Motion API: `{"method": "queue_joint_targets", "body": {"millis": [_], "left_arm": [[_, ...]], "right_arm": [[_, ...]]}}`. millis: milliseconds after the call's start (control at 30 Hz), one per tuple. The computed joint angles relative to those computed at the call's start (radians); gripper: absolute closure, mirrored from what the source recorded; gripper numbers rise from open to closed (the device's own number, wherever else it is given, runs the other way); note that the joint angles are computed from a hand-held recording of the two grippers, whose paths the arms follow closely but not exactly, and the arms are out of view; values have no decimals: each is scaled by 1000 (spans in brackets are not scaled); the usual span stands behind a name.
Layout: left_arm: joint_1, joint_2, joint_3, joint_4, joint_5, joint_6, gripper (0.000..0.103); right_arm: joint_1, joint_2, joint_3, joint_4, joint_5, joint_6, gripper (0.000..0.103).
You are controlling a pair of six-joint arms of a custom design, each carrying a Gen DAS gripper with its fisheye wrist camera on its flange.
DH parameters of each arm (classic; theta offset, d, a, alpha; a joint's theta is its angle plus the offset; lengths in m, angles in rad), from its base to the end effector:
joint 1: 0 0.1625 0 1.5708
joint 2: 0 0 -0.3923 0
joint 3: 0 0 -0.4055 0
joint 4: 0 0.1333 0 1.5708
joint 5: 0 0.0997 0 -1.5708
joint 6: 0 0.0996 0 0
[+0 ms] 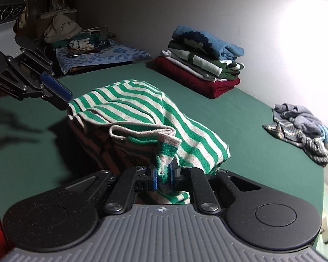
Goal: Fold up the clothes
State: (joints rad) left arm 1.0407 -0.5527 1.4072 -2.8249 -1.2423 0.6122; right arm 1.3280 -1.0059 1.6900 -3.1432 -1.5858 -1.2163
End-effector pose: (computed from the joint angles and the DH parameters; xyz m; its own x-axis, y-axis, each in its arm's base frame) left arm -0.2257 -0.7123 0.0145 -0.4526 0.7598 -0.4668 0.8869 0.4376 -0.1476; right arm -0.0318 -0.6766 0.2521 -0.4781 -0.4868 0.7310 -0.8549 0.4486 -0.2605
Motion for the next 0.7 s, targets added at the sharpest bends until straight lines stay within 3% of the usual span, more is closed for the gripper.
{"method": "queue_joint_targets", "body": {"millis": [167,267,367,433,500,567,700], "left_arm": [[-18,10,45,-123,81,118,83],[-21,30,36,-157,105,202,68],[-8,34,2,-110,74,166,57],[8,25,-26,-58,27,84,50],[25,17,-52,-22,-21,-7,30],[41,13,-75,-5,-62,-94,24],[63,50,-167,77,-63,-256,26]], "right_arm": [[1,19,25,-89,-27,-72,89],[5,14,48,-125,-38,-89,84],[10,-2,77,-151,-34,-45,68],[8,-23,103,-159,-16,29,64],[5,-48,131,-171,4,117,63],[-2,-70,158,-205,32,240,62],[-17,-70,154,-307,61,596,55]]}}
